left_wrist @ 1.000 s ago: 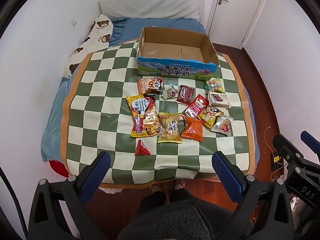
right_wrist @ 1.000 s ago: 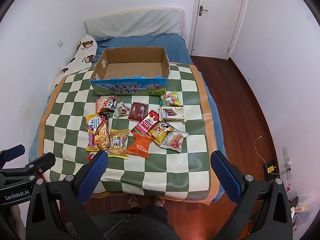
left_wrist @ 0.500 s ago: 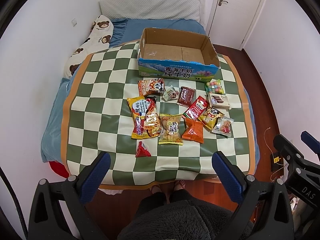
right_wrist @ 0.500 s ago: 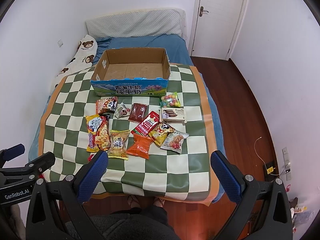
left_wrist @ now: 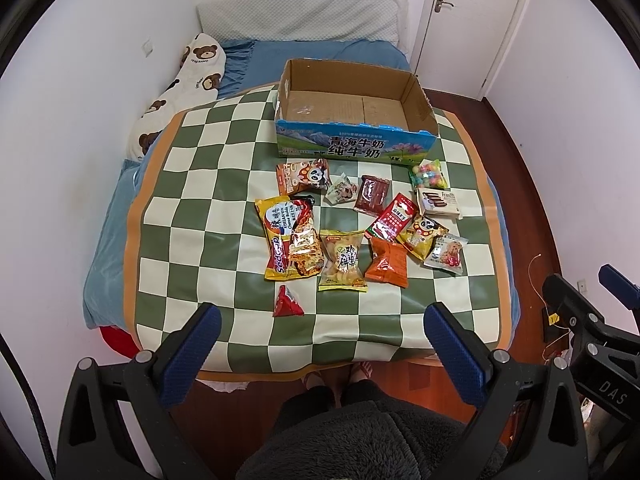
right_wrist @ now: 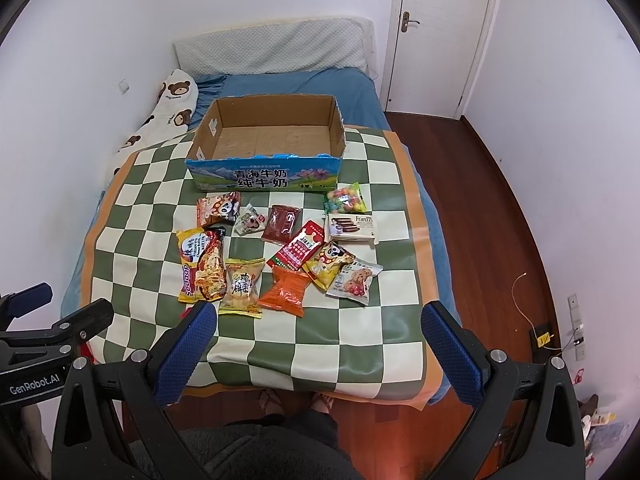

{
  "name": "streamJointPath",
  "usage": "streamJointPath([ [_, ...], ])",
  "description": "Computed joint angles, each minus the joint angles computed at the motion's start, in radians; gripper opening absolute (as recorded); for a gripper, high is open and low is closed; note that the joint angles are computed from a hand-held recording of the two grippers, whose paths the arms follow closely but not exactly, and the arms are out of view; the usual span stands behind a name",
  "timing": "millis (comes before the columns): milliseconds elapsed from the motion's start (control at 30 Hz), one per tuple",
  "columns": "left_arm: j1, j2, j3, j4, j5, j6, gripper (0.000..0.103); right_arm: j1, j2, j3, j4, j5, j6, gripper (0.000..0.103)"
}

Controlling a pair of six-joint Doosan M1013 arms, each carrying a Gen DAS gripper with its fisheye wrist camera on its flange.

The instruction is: Organize snacks

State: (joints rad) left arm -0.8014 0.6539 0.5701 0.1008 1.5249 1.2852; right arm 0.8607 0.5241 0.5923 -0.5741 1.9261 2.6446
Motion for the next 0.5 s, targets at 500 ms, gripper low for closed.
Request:
streamJointPath([
  [500,0.005,0.011,-0.021,-0.007,0.011,0.001,0.103,0.005,-0.005,0.011,0.006,-0.003,0.011,0.103],
])
